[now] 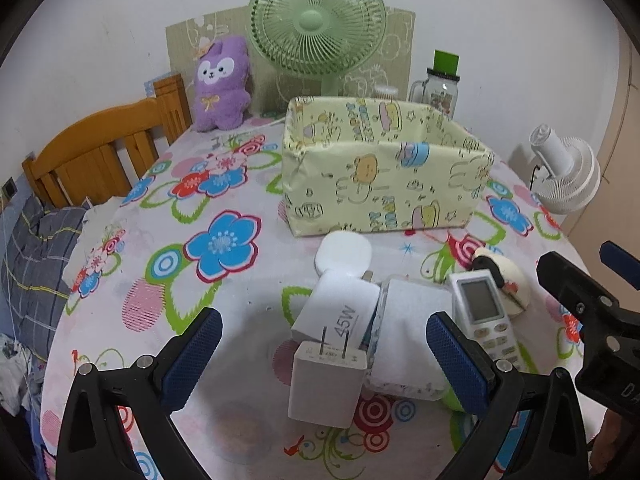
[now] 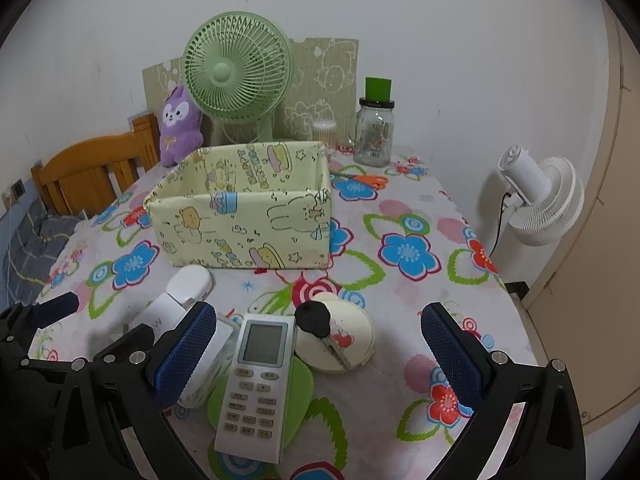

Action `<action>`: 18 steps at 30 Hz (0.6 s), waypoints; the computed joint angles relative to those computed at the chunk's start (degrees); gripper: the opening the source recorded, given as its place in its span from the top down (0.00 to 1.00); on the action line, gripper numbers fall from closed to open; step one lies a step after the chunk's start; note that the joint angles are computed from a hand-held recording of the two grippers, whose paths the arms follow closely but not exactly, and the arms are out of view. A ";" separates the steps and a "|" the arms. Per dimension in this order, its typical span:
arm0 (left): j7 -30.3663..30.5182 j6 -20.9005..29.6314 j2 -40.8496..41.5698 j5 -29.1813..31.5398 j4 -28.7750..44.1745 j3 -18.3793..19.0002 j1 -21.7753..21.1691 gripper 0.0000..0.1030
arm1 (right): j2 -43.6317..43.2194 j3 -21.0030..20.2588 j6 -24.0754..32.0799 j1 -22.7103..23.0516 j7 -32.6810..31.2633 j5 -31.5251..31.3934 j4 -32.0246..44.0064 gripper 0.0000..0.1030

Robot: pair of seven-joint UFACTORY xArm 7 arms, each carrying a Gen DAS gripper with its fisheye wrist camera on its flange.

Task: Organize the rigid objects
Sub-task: 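Move left tool to the white wall charger while right tool approaches the white remote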

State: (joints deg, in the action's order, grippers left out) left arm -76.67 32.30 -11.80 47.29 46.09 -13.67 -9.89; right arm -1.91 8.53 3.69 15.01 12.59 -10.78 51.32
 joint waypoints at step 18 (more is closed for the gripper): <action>3.34 -0.39 -0.71 -3.23 -3.83 0.88 -0.62 0.03 | 2.14 0.10 2.36 2.30 4.78 -6.83 -0.06 0.00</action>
State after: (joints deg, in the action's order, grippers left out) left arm -73.33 31.91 -12.52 44.06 42.26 -12.79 -10.51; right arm 0.23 8.64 6.06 17.31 17.37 -17.61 51.26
